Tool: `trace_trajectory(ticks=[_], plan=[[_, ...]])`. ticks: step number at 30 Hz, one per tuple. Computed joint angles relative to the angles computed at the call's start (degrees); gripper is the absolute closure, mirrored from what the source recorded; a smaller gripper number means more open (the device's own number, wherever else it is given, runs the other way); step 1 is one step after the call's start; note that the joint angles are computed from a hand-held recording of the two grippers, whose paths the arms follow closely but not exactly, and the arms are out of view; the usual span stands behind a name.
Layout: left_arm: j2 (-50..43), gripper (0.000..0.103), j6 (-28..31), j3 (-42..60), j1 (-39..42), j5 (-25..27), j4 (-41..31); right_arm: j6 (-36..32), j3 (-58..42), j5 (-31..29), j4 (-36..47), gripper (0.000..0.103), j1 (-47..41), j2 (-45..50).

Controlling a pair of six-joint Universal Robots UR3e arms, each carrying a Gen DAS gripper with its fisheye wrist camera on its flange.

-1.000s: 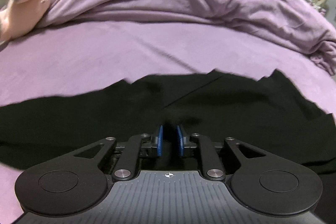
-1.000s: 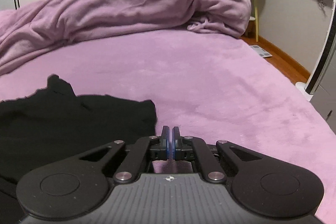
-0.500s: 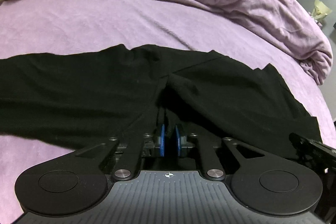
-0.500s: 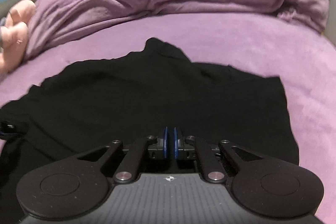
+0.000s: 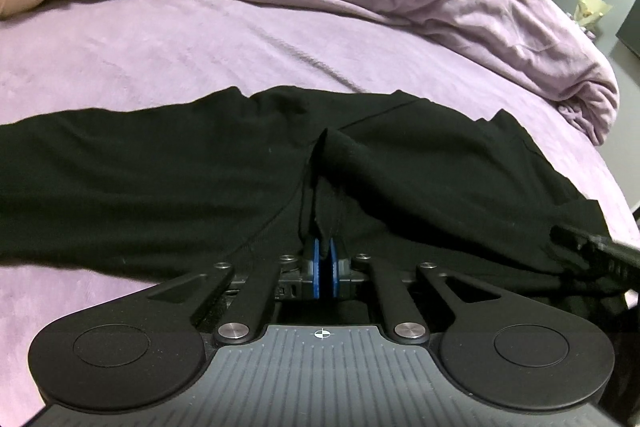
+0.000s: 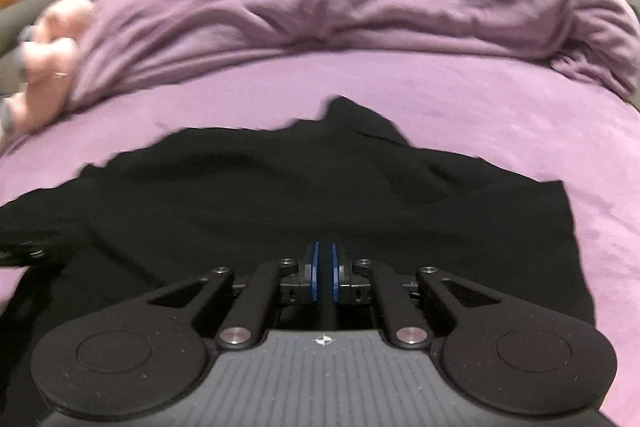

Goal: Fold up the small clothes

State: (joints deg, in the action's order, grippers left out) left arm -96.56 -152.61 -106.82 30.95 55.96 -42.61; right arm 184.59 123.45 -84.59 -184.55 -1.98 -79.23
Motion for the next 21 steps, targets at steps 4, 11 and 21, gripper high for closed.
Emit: trace_trajectory(ticks=[4,11,21], plan=[[-0.03,0.095,-0.29,0.22,0.68,-0.75,-1.11,0.99,-1.82,-2.29,3.18,0.097,3.88,2.03],[5.41,0.052,2.84,-3.18,11.41,-7.56,-9.3,5.41,-3.7,-5.72,5.44,0.097,6.49,1.89],[-5.25,0.032,-12.45,3.9,33.11,-9.55,-3.07,12.73,17.76,7.64,5.14,0.088,0.65,-19.56]])
